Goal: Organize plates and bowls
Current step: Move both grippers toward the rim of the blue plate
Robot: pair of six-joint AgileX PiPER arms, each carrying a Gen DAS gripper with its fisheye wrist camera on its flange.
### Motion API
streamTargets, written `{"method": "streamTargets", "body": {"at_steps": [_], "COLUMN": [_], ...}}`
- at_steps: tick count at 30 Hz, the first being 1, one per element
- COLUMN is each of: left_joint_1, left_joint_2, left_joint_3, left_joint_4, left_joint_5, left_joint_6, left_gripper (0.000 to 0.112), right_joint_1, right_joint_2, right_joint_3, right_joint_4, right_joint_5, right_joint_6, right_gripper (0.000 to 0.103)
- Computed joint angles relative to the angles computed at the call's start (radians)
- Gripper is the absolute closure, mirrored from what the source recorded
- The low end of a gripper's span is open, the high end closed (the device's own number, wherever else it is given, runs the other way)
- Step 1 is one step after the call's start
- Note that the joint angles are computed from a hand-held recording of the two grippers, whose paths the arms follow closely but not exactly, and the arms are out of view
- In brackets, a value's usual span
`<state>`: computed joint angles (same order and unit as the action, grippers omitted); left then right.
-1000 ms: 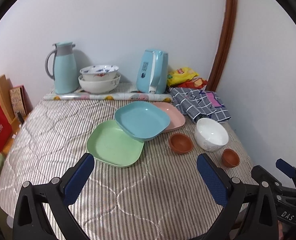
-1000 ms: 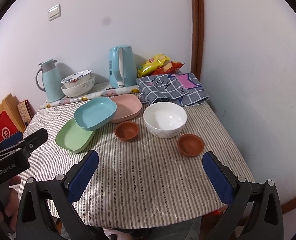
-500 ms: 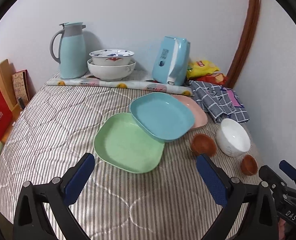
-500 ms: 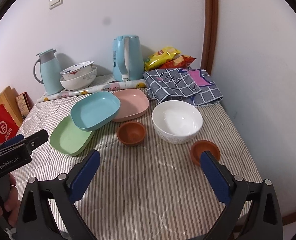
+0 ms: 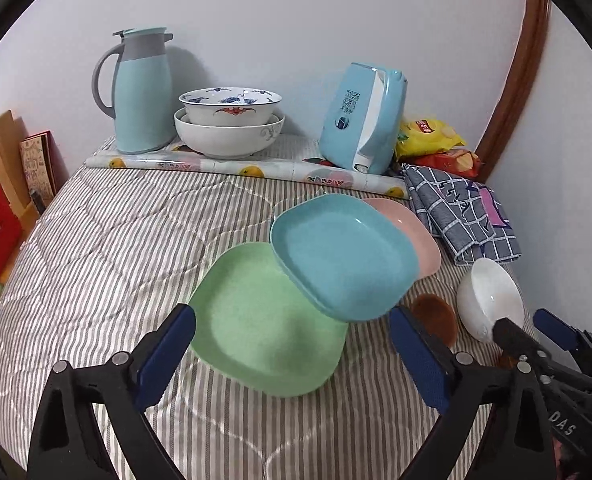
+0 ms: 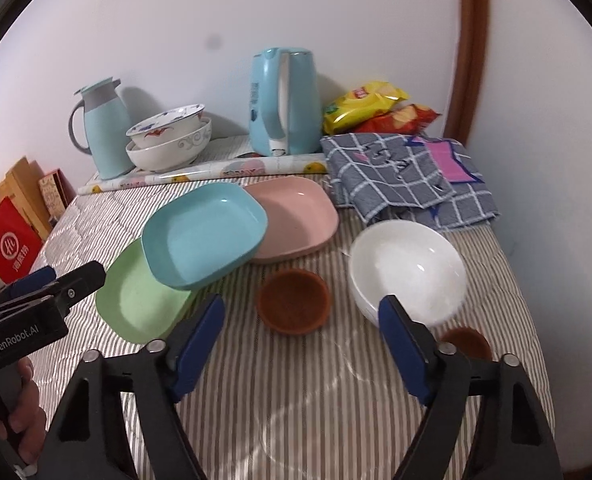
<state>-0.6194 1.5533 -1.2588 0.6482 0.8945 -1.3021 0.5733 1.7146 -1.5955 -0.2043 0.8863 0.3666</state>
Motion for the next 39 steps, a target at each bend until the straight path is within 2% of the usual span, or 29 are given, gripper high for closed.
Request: {"method": "streamTargets", "body": {"at_steps": [7,11,14,23,27,32,34,39], "left_joint_1": [0.089,0.134,0.158,0.226,0.266,0.295,0.309,0.327], "left_joint_2": [0.048,0.075,0.088,0.121,0.137,0.182,0.2,0.261], "left_joint_3": [-0.052,-0.079,-0.086,-0.091,-0.094,-0.115,-0.127,-0.19], "left_joint_4": [-0.061,-0.106,-0.118,-0.156,-0.228,-0.257,-0.277,-0.302], "left_joint_5": [-0.041,-0.066,-0.082,-0.122,-0.168,-0.192,-0.205,-0.212], "left_joint_6": [0.093,0.15,0.171,0.203,0.268,0.295,0.32,0.374], "left_gripper": [0.021,0.023,0.024,0.025,0.031,0.037,0.047,0.049], "right_joint_1": [-0.008,-0.019,-0.026,-0.044,-0.051,-0.055,-0.057,-0.07], "right_joint_2": [0.138,0.191,0.243,0.321,0.364,0.429,0.455,0.512], "right_joint_3": [-0.172,-0.243,-0.315,-0.412,-0.458,-0.532,-0.563,-0.633], "right_joint_4": [0.047,0.076,0.102,0.125,0.143,0.159,0.163,0.186], "right_joint_5": [0.042,0.059,0.093,0.118,0.132,0.166,0.179,0.218], "right_joint_6": [-0.063,-0.078,-0.099,-0.117,-0.122,-0.135,-0.14,-0.158], "right_gripper": [0.031,0.04,0.041,0.041,0.042,0.052,0.056,0.061]}}
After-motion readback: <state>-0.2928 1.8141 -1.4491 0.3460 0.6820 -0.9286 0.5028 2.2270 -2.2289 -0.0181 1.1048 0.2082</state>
